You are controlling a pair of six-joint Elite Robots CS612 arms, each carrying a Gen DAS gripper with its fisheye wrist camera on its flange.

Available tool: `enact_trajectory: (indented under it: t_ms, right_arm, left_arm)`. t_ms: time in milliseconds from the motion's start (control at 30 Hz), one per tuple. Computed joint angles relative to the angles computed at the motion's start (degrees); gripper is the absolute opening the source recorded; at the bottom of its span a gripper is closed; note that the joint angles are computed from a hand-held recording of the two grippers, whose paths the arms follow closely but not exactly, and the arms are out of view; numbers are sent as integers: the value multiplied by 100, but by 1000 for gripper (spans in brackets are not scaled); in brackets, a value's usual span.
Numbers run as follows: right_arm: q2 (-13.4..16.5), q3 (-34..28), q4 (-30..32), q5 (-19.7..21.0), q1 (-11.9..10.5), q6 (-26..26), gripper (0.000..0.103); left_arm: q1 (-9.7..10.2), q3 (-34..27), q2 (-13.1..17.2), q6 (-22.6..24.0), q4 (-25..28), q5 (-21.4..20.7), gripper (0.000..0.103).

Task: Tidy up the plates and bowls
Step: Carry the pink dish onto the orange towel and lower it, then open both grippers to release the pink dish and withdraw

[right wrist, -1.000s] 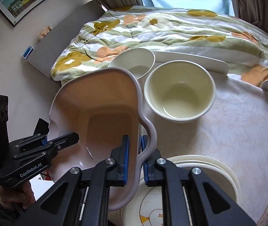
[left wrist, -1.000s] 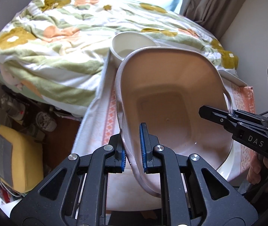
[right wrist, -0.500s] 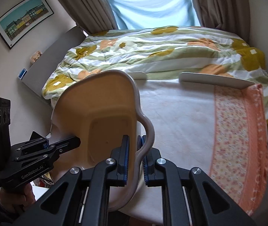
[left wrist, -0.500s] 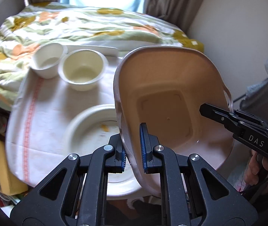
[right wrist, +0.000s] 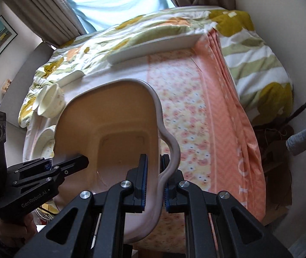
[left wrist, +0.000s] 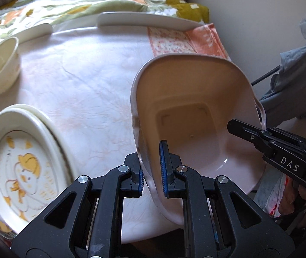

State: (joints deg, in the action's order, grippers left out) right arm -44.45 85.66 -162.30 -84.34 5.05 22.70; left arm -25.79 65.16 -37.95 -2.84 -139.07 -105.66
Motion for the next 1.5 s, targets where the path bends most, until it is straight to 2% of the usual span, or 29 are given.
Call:
enact_trajectory:
  t_ms: [267, 567, 733, 933, 1033, 1067, 1100, 1133, 1167, 1200, 1233, 1267, 1300, 1333, 1400, 1500]
  right_arm:
    - [32, 222, -184, 161, -157, -78, 12]
    - [56, 258, -141, 211, -198, -273, 12]
    - [70, 262, -151, 291, -228, -214, 12]
    - [65, 227, -85, 258, -214, -435, 12]
    - [57, 235, -96, 234, -208, -530, 12]
    - [55, 241, -110, 233, -208, -552, 12]
    - [52, 247, -120, 223, -206, -574, 12]
    - [49, 252, -131, 206, -202, -605, 12]
    - [45, 260, -147, 181, -195, -640, 12]
    - [42, 275, -189, 165, -190, -680, 20]
    - [41, 292, -244, 158, -184, -715, 44]
    - [35, 314, -294, 134, -178, -757, 55]
    - [28, 316, -289, -127, -142, -741, 71]
    - [21, 337, -326, -243, -132, -755, 92]
    - [1, 433, -540, -97, -174, -720, 102]
    - [-44, 498, -639, -232, -154, -775, 102]
  left_arm:
    - [-102, -244, 233, -23, 143, 236, 11]
    - [-146, -336, 297, 51, 219, 417, 11]
    - [-145, -317, 287, 15, 145, 415, 11]
    - [-156, -374, 308, -1, 234, 478, 18]
    - [-169, -366, 303, 25, 165, 508, 27]
    - [-176, -361, 300, 31, 141, 528, 40]
    - [-182, -350, 292, 23, 96, 560, 58]
    - [-186, -335, 285, 1, 31, 579, 68]
    - [-186, -312, 275, -38, -65, 584, 85]
    - [-185, -290, 263, -82, -157, 594, 92]
    - [-182, -282, 255, -111, -211, 592, 92]
    - [-173, -275, 252, -179, -286, 570, 93]
    - [-166, -283, 250, -249, -300, 591, 93]
    - [-162, -304, 252, -303, -270, 631, 93]
    - [-154, -326, 248, -370, -260, 686, 93]
    - [-130, -205, 160, -465, -471, 719, 93]
